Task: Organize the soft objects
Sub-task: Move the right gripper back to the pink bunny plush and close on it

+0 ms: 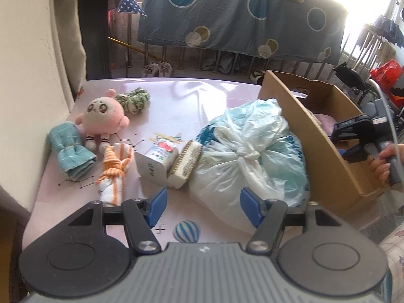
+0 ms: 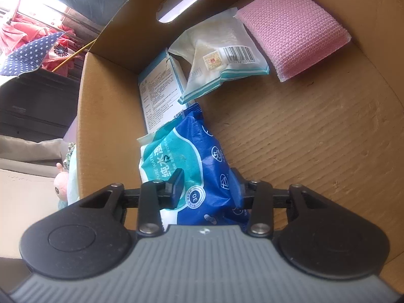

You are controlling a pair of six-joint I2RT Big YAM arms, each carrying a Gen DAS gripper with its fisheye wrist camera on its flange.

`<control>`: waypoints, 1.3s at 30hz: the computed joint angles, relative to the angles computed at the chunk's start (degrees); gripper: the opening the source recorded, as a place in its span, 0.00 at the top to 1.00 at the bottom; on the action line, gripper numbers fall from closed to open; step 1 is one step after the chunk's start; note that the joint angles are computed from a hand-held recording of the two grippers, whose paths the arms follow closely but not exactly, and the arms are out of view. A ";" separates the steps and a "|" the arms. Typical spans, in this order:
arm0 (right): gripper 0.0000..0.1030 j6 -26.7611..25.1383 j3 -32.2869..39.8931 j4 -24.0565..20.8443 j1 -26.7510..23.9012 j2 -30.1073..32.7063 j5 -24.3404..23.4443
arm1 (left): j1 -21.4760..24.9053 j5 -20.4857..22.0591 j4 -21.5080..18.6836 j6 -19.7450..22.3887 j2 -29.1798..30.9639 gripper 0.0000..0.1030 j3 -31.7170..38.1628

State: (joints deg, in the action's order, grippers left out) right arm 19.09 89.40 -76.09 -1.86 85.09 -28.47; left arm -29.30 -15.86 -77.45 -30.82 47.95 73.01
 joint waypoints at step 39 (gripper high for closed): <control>0.22 8.72 36.15 8.08 33.98 24.77 -13.97 | 28.55 -0.65 23.24 24.98 3.97 0.19 -8.96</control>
State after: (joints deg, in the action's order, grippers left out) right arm 27.82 125.55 -68.02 32.12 109.86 -42.44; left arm -0.74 -16.51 -54.21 -5.84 51.92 64.06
